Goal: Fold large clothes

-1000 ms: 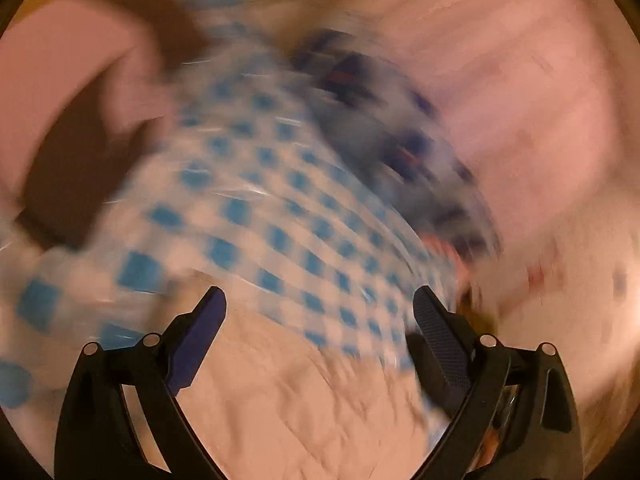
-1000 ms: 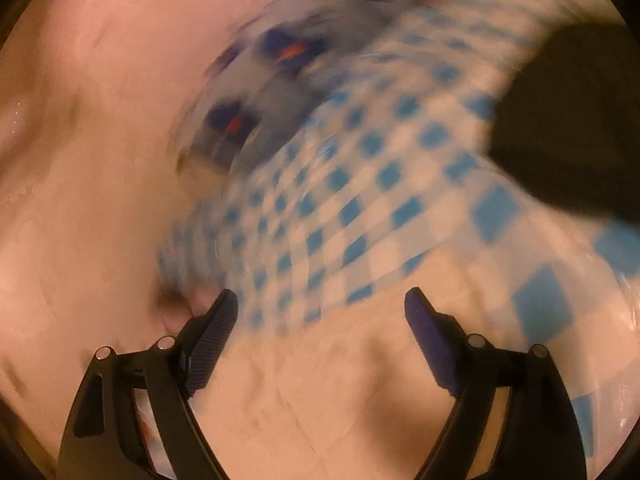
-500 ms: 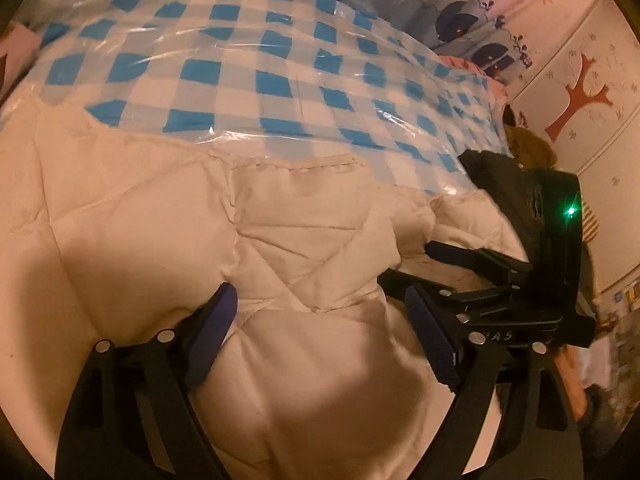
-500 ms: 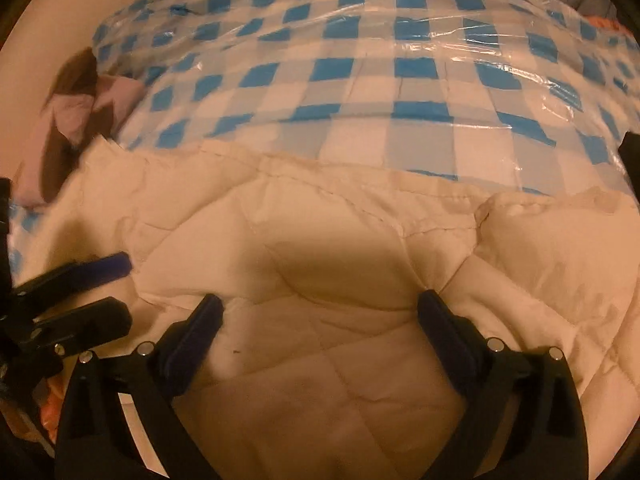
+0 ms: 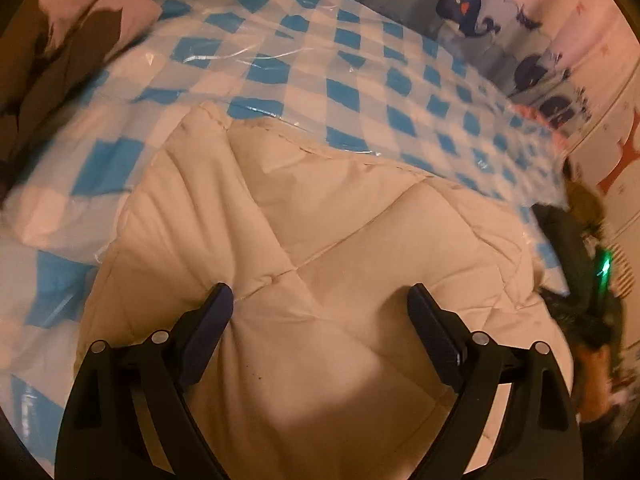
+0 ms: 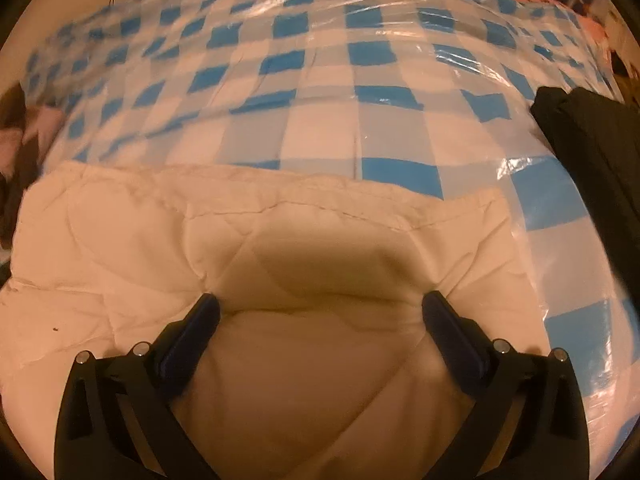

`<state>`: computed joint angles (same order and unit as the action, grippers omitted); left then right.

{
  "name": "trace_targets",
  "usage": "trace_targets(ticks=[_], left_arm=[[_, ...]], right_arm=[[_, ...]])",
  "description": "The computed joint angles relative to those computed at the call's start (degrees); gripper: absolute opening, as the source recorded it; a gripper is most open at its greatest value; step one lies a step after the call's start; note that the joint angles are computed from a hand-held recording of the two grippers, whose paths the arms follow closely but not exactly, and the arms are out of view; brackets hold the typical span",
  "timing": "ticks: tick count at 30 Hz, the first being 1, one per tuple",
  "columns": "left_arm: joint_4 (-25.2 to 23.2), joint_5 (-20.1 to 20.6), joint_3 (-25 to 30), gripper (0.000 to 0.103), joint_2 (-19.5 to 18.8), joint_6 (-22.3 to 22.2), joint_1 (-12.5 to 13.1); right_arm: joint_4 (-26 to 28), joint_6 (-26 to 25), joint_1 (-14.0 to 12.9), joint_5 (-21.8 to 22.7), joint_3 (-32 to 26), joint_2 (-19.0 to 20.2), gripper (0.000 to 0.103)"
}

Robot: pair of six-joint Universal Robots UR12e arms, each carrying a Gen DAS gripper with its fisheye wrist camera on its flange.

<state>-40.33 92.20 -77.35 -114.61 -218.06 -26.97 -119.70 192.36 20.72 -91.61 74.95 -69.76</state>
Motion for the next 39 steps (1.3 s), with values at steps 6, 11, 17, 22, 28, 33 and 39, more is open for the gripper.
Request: trace_targets(ticks=[6, 11, 17, 22, 28, 33, 39], left_arm=[[4.1, 0.8, -5.1, 0.085, 6.0, -1.1, -0.9], [1.6, 2.5, -9.0, 0.085, 8.3, 0.4, -1.9], [2.3, 3.5, -10.4, 0.086, 8.0, -0.4, -2.5], [4.3, 8.7, -12.0, 0.086, 10.9, 3.0, -5.8], [-0.7, 6.4, -12.5, 0.088, 10.0, 4.7, -6.4], [0.5, 6.0, -13.5, 0.087, 13.0, 0.9, -6.6], [14.3, -2.2, -25.7, 0.088, 21.6, -13.9, -3.5]], right_arm=[[-6.4, -0.5, 0.2, 1.5, 3.9, -5.4, 0.096], [-5.8, -4.1, 1.7, -0.6, 8.4, -8.8, 0.096], [-5.1, -2.6, 1.1, 1.9, 9.5, -8.9, 0.097], [-12.2, -4.3, 2.3, 1.1, 15.0, -15.2, 0.097], [-9.5, -6.0, 2.9, 0.9, 19.5, -15.4, 0.098], [-5.6, -2.0, 0.6, 8.7, 17.6, -17.3, 0.097], [-20.3, 21.4, -10.4, 33.8, 30.8, -25.9, 0.097]])
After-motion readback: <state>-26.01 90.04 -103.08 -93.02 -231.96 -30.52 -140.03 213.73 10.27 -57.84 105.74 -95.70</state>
